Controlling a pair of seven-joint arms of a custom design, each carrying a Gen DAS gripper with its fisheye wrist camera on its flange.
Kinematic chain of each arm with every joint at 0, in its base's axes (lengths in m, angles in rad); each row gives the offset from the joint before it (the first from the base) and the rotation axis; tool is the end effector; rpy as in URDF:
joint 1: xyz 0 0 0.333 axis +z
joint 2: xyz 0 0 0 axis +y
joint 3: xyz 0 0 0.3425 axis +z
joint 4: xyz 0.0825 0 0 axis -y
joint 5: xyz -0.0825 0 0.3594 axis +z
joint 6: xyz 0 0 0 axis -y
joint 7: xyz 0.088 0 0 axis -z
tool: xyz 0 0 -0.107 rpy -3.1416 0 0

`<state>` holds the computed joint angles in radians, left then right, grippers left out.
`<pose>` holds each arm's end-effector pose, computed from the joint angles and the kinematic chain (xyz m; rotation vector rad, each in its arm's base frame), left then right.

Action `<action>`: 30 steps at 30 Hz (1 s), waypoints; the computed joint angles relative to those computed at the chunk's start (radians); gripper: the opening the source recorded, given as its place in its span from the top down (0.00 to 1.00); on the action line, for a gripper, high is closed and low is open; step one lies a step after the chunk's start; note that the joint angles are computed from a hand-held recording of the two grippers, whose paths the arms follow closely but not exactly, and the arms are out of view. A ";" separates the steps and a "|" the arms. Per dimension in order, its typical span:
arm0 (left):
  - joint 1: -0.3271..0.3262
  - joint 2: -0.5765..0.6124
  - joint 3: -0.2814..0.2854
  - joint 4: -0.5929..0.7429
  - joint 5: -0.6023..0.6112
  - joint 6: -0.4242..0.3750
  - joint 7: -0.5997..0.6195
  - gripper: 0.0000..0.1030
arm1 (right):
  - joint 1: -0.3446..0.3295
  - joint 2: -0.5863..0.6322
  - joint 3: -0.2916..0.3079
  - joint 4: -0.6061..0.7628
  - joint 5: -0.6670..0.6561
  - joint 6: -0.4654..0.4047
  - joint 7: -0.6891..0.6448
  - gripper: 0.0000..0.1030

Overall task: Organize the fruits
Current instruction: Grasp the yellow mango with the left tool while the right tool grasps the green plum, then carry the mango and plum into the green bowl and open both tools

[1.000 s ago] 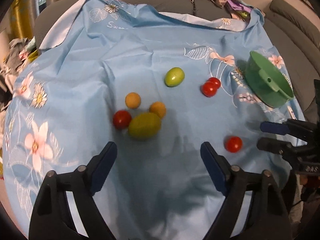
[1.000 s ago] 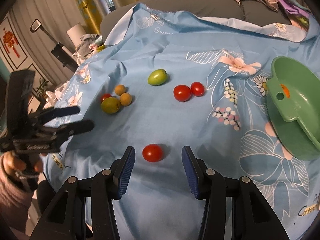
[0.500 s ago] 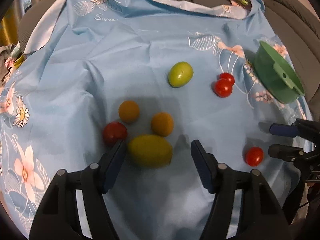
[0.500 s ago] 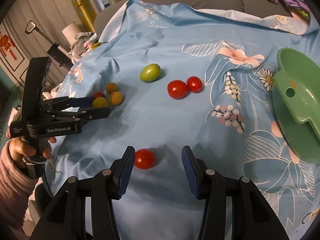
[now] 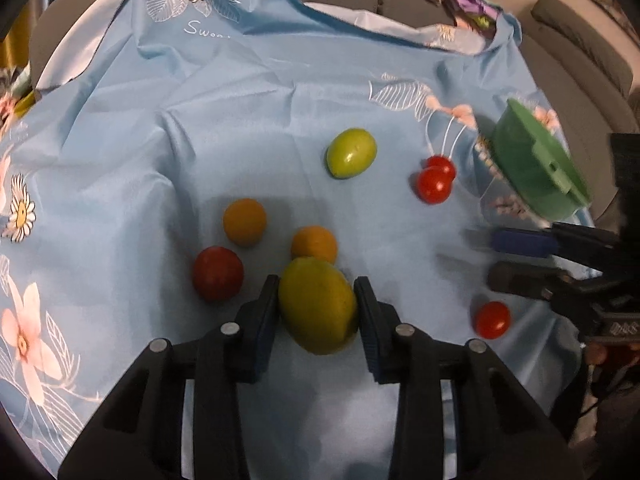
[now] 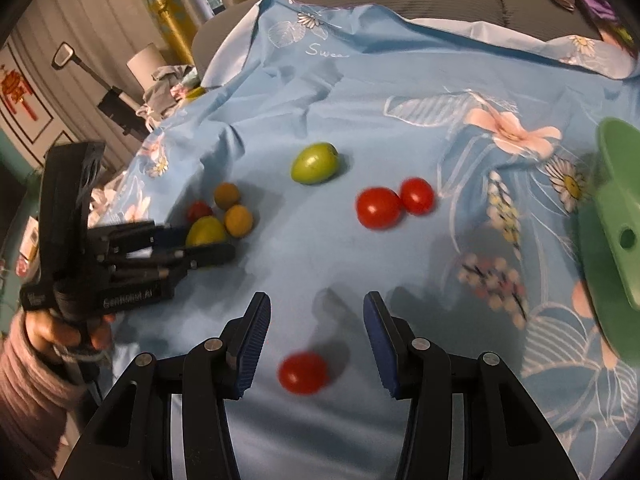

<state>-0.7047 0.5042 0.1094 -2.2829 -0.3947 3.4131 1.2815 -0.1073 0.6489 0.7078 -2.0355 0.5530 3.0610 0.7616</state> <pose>0.4917 -0.2842 0.2503 -2.0440 1.8905 -0.8359 0.5614 0.2822 0.2644 -2.2145 1.0958 0.0331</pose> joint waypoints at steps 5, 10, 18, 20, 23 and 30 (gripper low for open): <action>0.008 -0.039 -0.038 -0.049 -0.044 0.098 0.020 0.65 | 0.060 0.060 -0.026 0.121 -0.062 -0.010 0.032 0.52; 0.052 -0.051 -0.084 -0.060 -0.099 0.132 0.064 0.64 | 0.279 0.097 -0.233 0.266 -0.177 -0.012 0.162 0.52; 0.187 -0.042 -0.190 -0.079 -0.051 0.167 0.026 0.65 | 0.501 0.180 -0.473 0.460 -0.364 -0.104 0.362 0.52; 0.199 -0.039 -0.197 -0.080 -0.044 0.170 0.018 0.65 | 0.530 0.198 -0.506 0.487 -0.403 -0.117 0.394 0.52; 0.212 -0.040 -0.207 -0.084 -0.031 0.179 0.007 0.64 | 0.533 0.221 -0.513 0.523 -0.434 -0.161 0.429 0.52; 0.206 -0.050 -0.204 -0.096 -0.034 0.183 0.009 0.64 | 0.434 0.187 -0.403 0.431 -0.426 -0.089 0.373 0.55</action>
